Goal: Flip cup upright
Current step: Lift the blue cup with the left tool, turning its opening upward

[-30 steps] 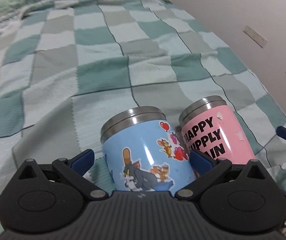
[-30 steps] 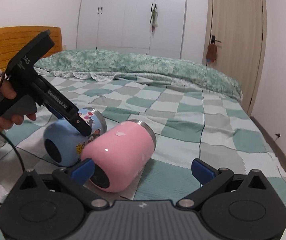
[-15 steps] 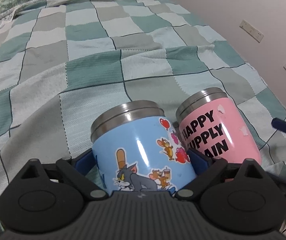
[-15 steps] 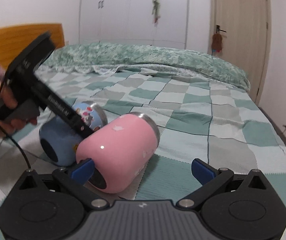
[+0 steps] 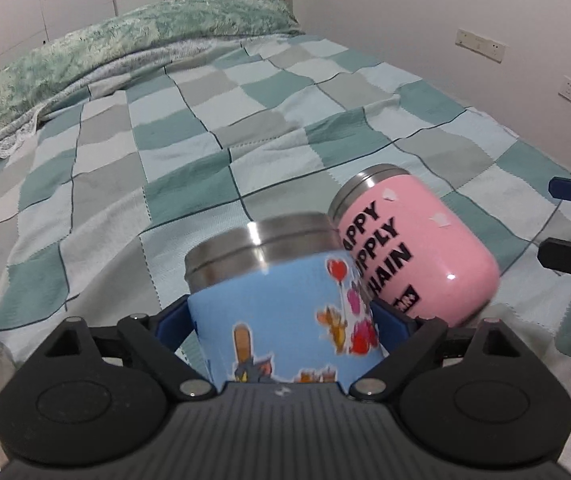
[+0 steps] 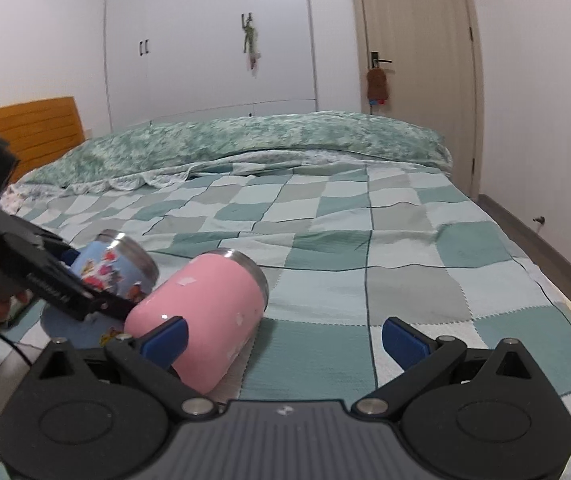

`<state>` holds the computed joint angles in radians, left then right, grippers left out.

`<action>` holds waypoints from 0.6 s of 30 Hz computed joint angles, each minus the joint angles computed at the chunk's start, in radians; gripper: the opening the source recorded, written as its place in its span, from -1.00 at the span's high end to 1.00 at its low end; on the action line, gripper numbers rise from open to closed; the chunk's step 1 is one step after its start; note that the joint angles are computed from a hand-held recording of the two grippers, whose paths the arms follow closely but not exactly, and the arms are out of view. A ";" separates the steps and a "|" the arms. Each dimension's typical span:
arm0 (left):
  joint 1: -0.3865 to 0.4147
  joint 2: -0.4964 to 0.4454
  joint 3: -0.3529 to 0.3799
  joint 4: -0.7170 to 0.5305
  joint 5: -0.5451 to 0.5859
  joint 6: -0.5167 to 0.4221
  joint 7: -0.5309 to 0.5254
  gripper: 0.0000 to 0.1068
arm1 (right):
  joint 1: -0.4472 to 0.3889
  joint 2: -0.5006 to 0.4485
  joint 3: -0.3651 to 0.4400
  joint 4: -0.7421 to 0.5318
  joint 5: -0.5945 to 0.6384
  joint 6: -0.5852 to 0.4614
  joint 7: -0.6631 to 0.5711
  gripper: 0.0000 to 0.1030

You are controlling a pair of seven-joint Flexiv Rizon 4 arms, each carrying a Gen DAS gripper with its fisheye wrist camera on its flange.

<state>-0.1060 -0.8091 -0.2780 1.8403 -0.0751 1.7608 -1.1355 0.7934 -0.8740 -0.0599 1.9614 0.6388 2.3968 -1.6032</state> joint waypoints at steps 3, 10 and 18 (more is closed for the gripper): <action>0.031 0.033 -0.033 0.048 0.008 0.016 -0.014 -0.66 | -0.004 0.009 0.021 0.020 -0.004 0.038 0.012 -1.00; 0.078 0.118 -0.072 0.182 0.024 0.059 -0.096 -0.61 | -0.010 0.045 0.089 0.085 -0.010 0.130 0.045 -1.00; 0.068 0.255 -0.049 0.364 0.088 0.174 -0.231 -0.61 | 0.045 0.108 0.150 0.177 0.033 0.229 0.020 -1.00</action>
